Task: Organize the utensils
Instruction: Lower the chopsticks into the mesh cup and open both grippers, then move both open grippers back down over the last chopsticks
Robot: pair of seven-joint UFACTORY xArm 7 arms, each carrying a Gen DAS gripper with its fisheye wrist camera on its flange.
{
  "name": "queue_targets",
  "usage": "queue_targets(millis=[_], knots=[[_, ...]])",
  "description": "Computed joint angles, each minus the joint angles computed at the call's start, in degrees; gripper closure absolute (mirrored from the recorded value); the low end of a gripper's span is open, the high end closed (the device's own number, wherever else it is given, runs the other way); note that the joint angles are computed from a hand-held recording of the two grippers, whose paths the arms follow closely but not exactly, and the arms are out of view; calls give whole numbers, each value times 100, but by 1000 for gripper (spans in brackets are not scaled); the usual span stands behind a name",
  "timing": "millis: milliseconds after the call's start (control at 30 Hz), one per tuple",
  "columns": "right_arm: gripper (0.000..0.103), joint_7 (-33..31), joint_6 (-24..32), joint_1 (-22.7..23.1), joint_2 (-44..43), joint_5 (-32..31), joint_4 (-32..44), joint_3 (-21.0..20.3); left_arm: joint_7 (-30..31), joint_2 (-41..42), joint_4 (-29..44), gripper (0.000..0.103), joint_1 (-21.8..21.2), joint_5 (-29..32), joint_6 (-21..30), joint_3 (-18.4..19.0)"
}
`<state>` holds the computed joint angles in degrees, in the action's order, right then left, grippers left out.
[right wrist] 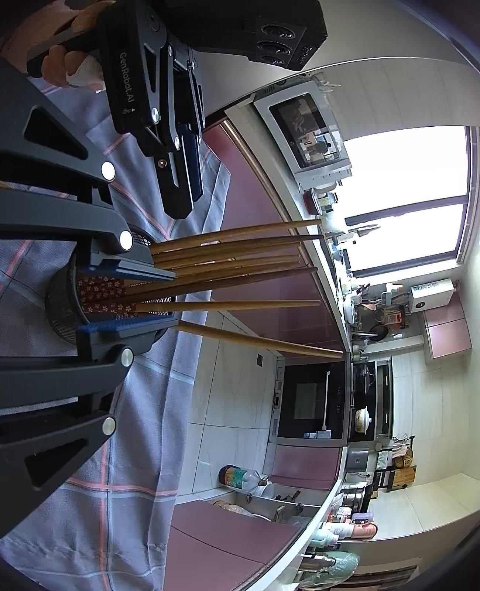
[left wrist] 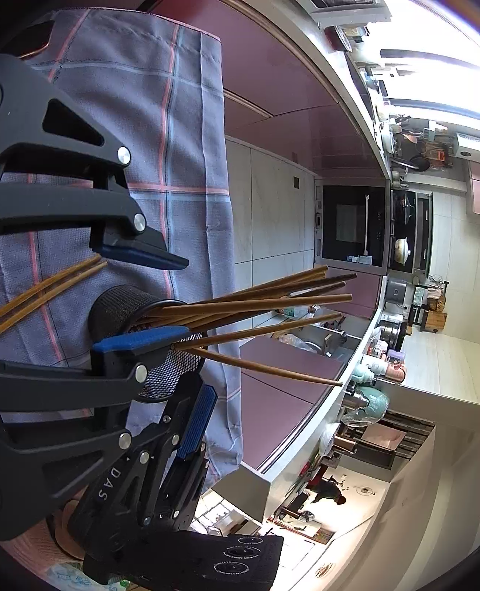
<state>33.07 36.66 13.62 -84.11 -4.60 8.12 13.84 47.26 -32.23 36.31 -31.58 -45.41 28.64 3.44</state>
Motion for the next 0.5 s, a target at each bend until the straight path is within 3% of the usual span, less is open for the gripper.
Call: queue_targets(millis=[500], knots=[[76, 297, 441, 498, -489, 37, -15, 357, -344, -1230, -1029, 55, -113, 495, -376, 220]])
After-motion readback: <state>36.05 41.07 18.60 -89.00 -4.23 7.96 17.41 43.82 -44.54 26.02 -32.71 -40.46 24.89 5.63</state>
